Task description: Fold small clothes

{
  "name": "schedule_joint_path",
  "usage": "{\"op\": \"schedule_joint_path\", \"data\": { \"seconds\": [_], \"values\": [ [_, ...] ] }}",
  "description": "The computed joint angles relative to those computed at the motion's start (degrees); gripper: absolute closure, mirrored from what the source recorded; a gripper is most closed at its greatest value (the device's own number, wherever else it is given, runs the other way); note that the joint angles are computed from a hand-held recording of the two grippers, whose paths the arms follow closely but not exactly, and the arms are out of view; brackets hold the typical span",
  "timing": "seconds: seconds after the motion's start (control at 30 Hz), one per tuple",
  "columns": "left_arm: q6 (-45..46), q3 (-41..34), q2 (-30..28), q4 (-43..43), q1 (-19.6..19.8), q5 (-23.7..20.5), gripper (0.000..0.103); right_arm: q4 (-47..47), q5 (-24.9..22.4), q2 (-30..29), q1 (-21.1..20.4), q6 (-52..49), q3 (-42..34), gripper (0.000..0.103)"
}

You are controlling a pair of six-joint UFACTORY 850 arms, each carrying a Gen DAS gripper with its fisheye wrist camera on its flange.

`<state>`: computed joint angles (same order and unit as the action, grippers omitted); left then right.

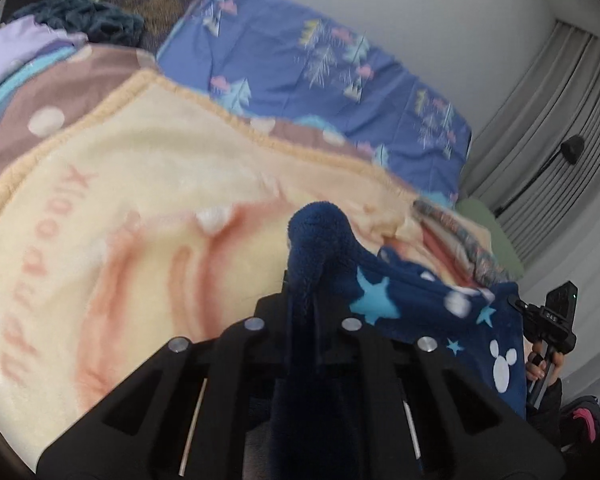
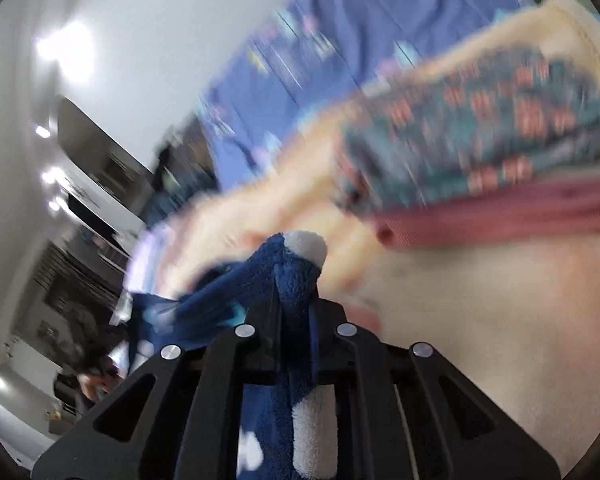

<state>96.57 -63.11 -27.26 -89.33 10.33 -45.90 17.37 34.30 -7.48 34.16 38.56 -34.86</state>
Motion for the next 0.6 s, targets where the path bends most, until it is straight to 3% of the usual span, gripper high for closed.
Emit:
{"op": "schedule_joint_path", "data": {
  "seconds": [0.07, 0.13, 0.17, 0.2, 0.23, 0.3, 0.37, 0.47, 0.6],
  "values": [
    [0.1, -0.3, -0.1, -0.2, -0.1, 1.5, 0.094, 5.8, -5.0, -1.3, -0.3, -6.5, -2.1, 0.092],
    [-1.9, -1.6, -1.9, 2.9, -2.0, 7.0, 0.089, 12.4, -11.3, -4.7, -1.1, -13.9, -5.3, 0.088],
    [-3.2, -2.1, -2.9, 5.5, -3.5, 11.8, 0.087, 13.4, -14.2, -7.2, -1.6, -14.4, -6.8, 0.084],
    [-4.3, -2.2, -3.6, 7.3, -4.3, 14.4, 0.078, 12.5, -15.0, -8.7, -1.6, -12.5, -7.3, 0.081],
    [-4.9, -2.1, -4.2, 8.4, -4.8, 16.3, 0.069, 9.5, -13.4, -9.0, -1.6, -8.1, -6.5, 0.075],
    [-2.3, -0.7, -3.6, 4.9, -4.2, 16.1, 0.065, 6.8, -9.7, -7.2, -1.5, -3.7, -3.9, 0.069],
    [-1.5, 0.8, -1.4, 3.5, -3.5, 17.1, 0.056, 11.1, -9.9, -4.6, -1.4, -7.5, -2.4, 0.066],
    [6.3, 5.7, 5.3, -3.1, -3.5, 19.3, 0.055, 21.4, -10.9, -1.4, -0.8, -18.2, -0.6, 0.066],
    [15.8, 15.8, 18.6, -5.2, -7.5, 16.0, 0.039, 20.7, -10.0, -0.8, -0.7, -17.1, 1.6, 0.066]
  ]
}}
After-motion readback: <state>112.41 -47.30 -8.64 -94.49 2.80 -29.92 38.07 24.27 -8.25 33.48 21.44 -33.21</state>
